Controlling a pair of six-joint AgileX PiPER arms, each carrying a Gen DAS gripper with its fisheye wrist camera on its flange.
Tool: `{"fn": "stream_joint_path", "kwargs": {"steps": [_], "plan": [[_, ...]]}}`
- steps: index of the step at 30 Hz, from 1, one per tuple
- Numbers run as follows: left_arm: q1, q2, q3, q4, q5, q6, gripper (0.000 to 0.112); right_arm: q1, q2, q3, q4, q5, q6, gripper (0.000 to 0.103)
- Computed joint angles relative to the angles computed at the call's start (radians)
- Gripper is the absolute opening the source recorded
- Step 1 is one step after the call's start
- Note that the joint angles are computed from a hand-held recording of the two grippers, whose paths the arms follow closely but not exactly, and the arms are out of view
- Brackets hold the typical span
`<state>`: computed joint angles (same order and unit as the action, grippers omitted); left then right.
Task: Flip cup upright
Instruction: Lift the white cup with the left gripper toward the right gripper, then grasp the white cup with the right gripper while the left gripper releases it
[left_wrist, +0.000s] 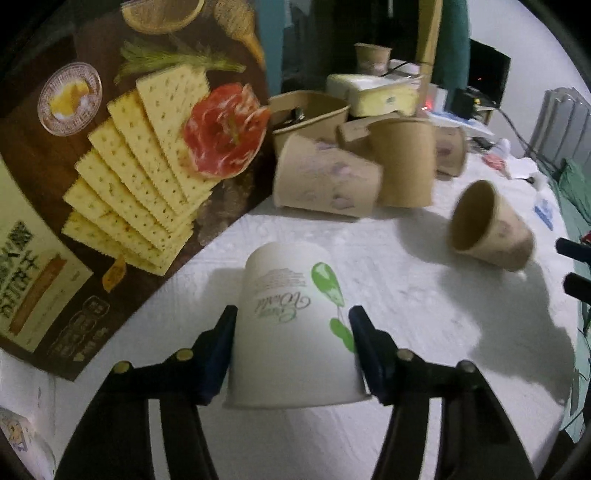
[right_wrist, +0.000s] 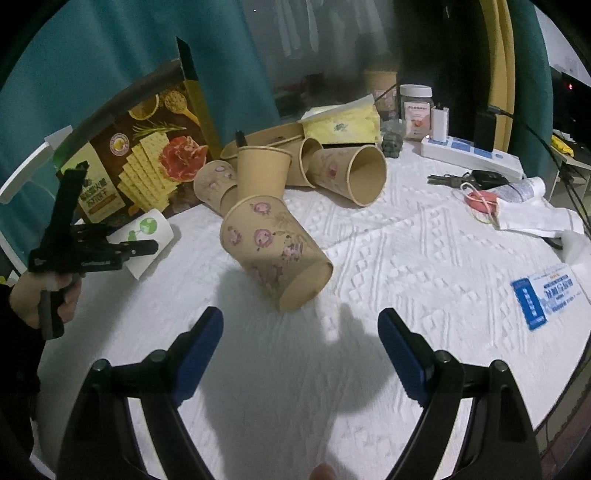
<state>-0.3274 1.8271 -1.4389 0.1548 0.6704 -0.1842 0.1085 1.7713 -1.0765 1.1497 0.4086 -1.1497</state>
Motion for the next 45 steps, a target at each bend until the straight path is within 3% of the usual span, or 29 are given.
{"fn": "stream_joint_path", "kwargs": {"steps": [10,17,29,32,33,38,42,45], "plan": [[-0.317,-0.263,0.201,0.107,0.045,-0.169,0.06,-0.092,-0.212,0.261,0.154,0.043,-0.194,0.084],[-0.541,-0.269,0.278,0.095,0.038,-0.272,0.06,-0.163,-0.339,0.45,0.202,0.079,-0.302,0.084],[-0.621,-0.201,0.295,0.162,0.056,-0.387,0.063,-0.231,-0.376,0.561,0.234,0.116,-0.427,0.084],[-0.621,-0.203,0.302,0.156,0.046,-0.4,0.069,-0.229,-0.377,0.559,0.234,0.122,-0.438,0.084],[-0.624,-0.207,0.306,0.169,0.043,-0.416,0.075,-0.226,-0.378,0.557,0.231,0.121,-0.439,0.084],[-0.645,-0.245,0.326,0.238,0.031,-0.505,0.086,-0.2,-0.39,0.549,0.204,0.117,-0.453,0.084],[-0.686,-0.299,0.334,0.304,0.06,-0.606,0.087,-0.185,-0.401,0.519,0.133,0.146,-0.472,0.084],[-0.762,-0.376,0.366,0.426,0.12,-0.783,0.087,-0.169,-0.418,0.477,0.041,0.198,-0.5,0.084]]}}
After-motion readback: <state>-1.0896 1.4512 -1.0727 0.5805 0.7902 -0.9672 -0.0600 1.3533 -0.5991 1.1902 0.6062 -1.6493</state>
